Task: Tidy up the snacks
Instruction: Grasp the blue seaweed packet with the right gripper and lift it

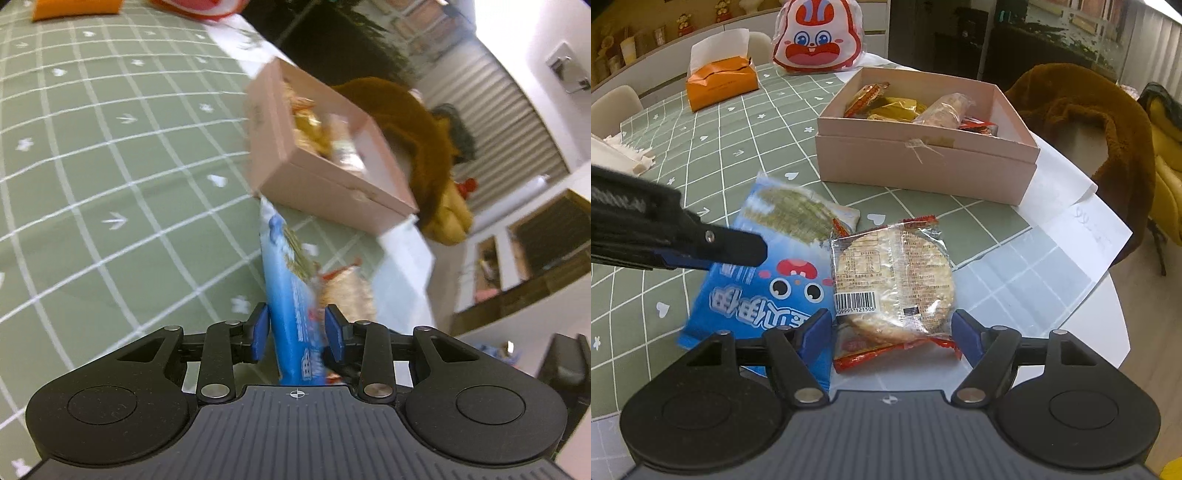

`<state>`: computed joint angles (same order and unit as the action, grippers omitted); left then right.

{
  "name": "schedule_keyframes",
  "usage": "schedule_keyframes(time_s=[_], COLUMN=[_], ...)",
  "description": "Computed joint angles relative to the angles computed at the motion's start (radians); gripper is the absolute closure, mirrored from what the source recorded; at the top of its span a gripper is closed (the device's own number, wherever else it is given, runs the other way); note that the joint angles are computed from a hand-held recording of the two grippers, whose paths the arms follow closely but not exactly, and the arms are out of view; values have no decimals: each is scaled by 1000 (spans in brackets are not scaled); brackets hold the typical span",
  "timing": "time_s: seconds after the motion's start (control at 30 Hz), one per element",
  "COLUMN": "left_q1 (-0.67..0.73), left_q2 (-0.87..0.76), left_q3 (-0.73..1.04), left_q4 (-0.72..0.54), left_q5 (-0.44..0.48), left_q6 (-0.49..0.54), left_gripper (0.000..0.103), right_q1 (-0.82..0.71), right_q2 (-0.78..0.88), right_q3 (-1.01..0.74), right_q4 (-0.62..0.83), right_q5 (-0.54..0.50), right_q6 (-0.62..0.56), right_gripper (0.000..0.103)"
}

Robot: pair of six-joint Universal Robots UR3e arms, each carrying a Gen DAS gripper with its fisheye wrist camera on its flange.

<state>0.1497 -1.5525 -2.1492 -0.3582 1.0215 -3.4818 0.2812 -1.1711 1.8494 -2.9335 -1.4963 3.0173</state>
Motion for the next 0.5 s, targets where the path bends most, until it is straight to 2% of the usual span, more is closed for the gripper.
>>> schedule_keyframes(time_s=[0.13,0.2,0.3,0.5], left_q1=[-81,-86,-66,-56], left_q2=[-69,-74,-53,23], left_q3=[84,87,73,65], left_q4=[-34,-31,-42,-63], left_q5=[110,123,122,264], left_q6=[13,5,11,8], left_gripper=[66,68,72,72], right_q1=[-8,-13,-30,-78], right_q2=[-3,-10,-32,-66], right_q3=[4,10,32,57], right_q4=[1,3,-8,-43], right_q5=[17,27,48,84], right_q6=[1,-1,-7,5], right_gripper=[30,30,30,29])
